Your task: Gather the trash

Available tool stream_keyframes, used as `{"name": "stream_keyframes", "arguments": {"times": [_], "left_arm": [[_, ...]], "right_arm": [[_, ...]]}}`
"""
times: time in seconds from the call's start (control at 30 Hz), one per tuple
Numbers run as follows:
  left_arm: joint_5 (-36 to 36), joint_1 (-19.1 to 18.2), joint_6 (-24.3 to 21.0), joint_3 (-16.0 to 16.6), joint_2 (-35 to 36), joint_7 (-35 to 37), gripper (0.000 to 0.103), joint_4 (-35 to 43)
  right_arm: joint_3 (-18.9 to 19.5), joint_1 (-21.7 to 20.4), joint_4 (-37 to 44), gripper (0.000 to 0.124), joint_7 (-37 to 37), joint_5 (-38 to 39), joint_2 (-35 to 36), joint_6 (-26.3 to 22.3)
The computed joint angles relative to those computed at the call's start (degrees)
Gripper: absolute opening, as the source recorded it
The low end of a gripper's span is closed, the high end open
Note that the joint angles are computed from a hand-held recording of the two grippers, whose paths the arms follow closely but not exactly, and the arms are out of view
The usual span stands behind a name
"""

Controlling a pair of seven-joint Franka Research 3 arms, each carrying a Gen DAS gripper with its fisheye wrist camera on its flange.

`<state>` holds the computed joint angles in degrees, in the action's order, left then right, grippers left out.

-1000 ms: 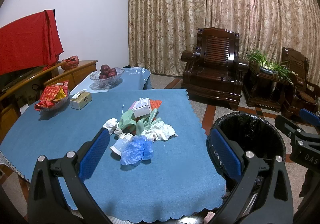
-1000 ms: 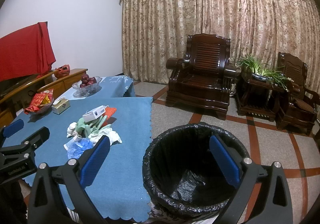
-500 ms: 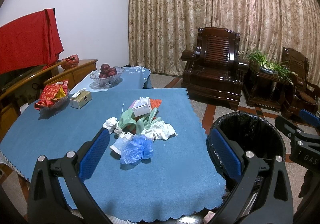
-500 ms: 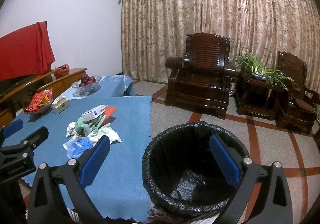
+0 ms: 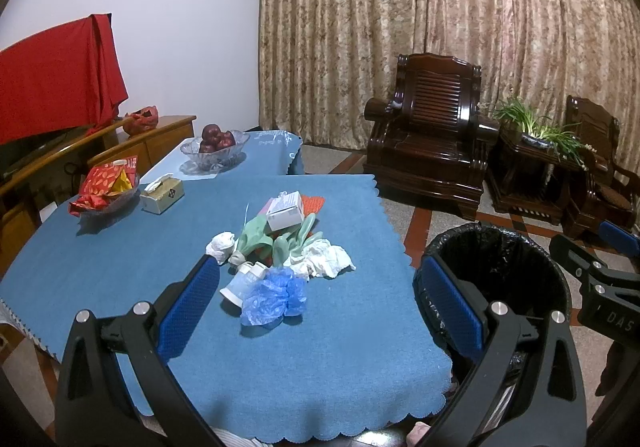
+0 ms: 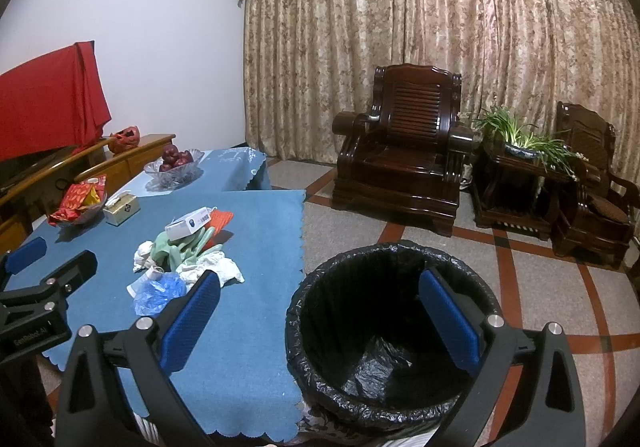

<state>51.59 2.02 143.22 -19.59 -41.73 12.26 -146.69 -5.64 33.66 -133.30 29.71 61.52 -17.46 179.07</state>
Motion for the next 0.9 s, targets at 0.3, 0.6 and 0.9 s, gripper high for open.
{"name": "stream_keyframes", "arguments": {"times": [0.3, 0.6, 0.9], "left_arm": [[0.3, 0.2, 0.5, 0.1, 0.1, -0.8, 0.098, -0.6], [1.1, 2.5, -0.4, 0.4, -0.6, -3.0, 0.098, -1.1], [2.2, 5.5, -2.8, 5.3, -2.3, -2.0, 0.098, -4.2]], "right_arm": [[1.3, -0.6, 0.5, 0.097, 1.0, -0.5, 1.2, 0.0], [2.0, -0.6, 3.6, 0.097, -0.4, -0.1, 3.9, -2.4], [7.1, -3.1, 11.0, 0.097, -6.8, 6.0, 11.4, -6.7]]}}
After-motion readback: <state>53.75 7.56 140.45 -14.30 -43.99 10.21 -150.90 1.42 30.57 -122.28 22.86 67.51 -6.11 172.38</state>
